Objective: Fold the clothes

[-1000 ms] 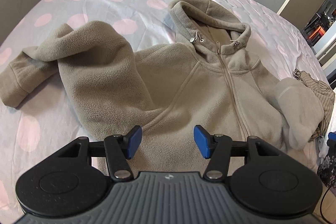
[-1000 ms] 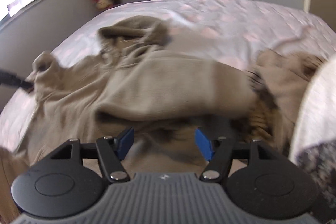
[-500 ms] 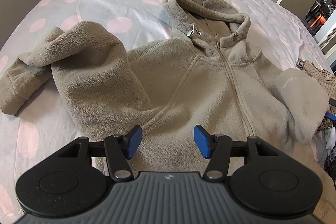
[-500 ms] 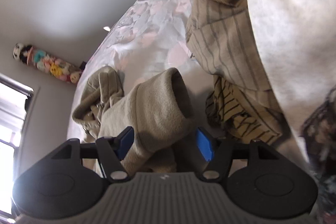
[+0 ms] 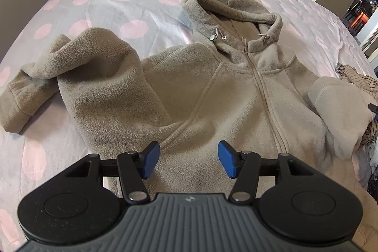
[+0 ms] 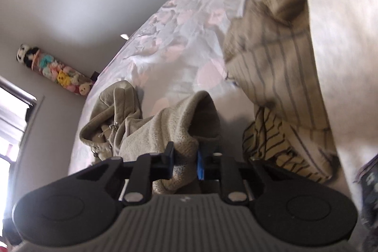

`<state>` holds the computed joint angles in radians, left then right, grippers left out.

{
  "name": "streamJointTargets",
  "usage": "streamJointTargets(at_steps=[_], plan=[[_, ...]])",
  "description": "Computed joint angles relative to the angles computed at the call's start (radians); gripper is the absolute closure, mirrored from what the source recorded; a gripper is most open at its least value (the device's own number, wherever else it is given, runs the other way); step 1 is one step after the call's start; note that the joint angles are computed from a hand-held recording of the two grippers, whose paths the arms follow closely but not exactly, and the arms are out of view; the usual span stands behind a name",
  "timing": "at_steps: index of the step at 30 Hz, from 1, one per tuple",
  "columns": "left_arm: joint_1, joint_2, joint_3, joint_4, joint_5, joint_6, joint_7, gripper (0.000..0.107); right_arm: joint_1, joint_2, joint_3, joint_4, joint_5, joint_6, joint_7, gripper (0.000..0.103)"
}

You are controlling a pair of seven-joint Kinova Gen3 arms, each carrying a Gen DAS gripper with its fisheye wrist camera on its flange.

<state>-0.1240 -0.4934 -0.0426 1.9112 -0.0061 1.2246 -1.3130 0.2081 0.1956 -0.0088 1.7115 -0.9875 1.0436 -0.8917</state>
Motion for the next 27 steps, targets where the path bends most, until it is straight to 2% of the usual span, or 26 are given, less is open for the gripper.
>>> streamJointTargets(at_steps=[6,12,15,19,22,27], plan=[[0.003,-0.045,0.009,-0.035,-0.009,0.03,0.0,0.055,-0.009,-0.16,0.045,-0.08,0.047,-0.006,0.054,0.084],[0.003,-0.087,0.003,-0.06,-0.012,0.048,-0.005,0.055,-0.01,-0.322,0.173,-0.209,0.059,-0.017,0.076,0.084],[0.004,-0.108,-0.003,-0.062,-0.007,0.052,-0.007,0.055,-0.006,-0.37,0.244,-0.279,0.088,-0.019,0.073,0.084],[0.002,-0.133,-0.004,-0.059,-0.007,0.066,-0.007,0.055,0.001,-0.356,0.329,-0.366,0.173,0.006,0.036,0.084],[-0.005,-0.158,-0.005,-0.058,-0.016,0.085,-0.004,0.055,0.018,-0.325,0.36,-0.37,0.247,-0.031,0.04,0.085],[-0.021,-0.196,-0.018,-0.071,-0.043,0.137,-0.005,0.055,0.101,-0.217,0.328,-0.331,0.365,-0.072,-0.058,0.085]])
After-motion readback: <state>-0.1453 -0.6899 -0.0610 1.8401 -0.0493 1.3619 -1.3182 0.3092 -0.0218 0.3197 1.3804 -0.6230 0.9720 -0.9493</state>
